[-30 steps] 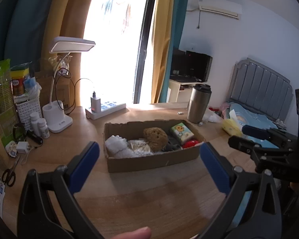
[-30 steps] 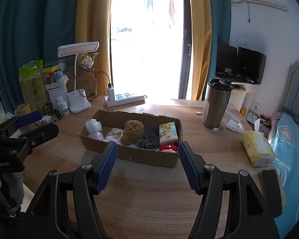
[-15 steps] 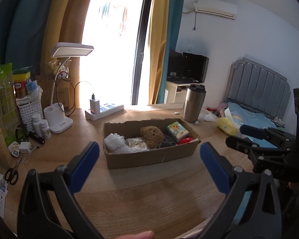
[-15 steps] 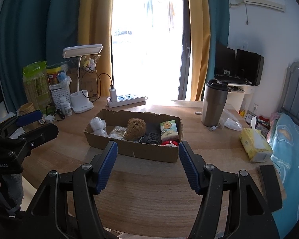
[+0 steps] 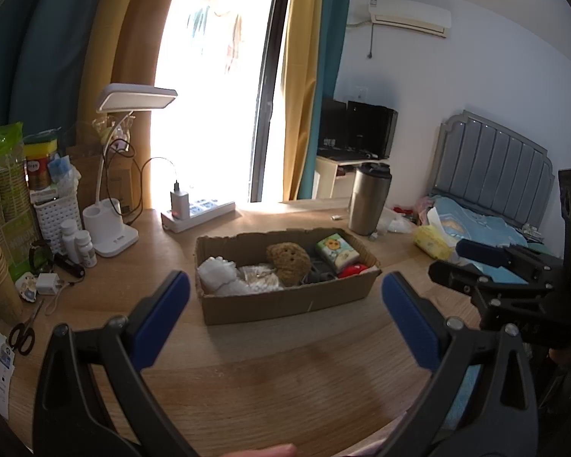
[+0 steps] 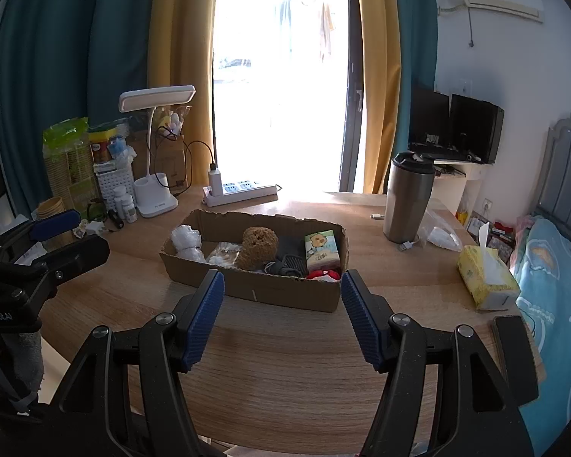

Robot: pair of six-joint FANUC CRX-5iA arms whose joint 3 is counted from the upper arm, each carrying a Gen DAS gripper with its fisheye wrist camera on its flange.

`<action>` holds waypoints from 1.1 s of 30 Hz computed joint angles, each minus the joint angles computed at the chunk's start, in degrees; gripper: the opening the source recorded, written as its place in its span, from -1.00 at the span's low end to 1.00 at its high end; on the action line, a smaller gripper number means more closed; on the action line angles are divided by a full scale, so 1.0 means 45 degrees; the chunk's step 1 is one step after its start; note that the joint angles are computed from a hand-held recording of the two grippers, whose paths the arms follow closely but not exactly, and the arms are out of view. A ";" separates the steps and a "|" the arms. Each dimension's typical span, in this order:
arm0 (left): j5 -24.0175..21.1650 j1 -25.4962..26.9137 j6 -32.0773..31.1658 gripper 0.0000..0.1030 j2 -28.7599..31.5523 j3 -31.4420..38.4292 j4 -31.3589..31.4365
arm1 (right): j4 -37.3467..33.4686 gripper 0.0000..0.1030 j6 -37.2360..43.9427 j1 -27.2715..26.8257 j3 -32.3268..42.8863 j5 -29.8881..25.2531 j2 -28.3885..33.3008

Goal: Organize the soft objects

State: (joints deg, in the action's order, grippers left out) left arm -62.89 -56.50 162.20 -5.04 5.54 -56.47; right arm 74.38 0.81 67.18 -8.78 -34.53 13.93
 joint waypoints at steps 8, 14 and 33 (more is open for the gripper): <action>0.0018 0.0015 -0.0009 0.98 0.0025 0.0022 0.0027 | 0.0005 0.31 -0.0020 -0.0006 0.0002 0.0003 0.0017; 0.0015 0.0017 -0.0003 0.98 0.0018 0.0019 0.0027 | -0.0025 0.31 0.0025 -0.0009 0.0011 0.0011 0.0022; 0.0031 -0.0063 0.0216 0.98 0.0003 -0.0071 -0.0106 | -0.0056 0.31 0.0015 0.0006 0.0025 -0.0002 0.0050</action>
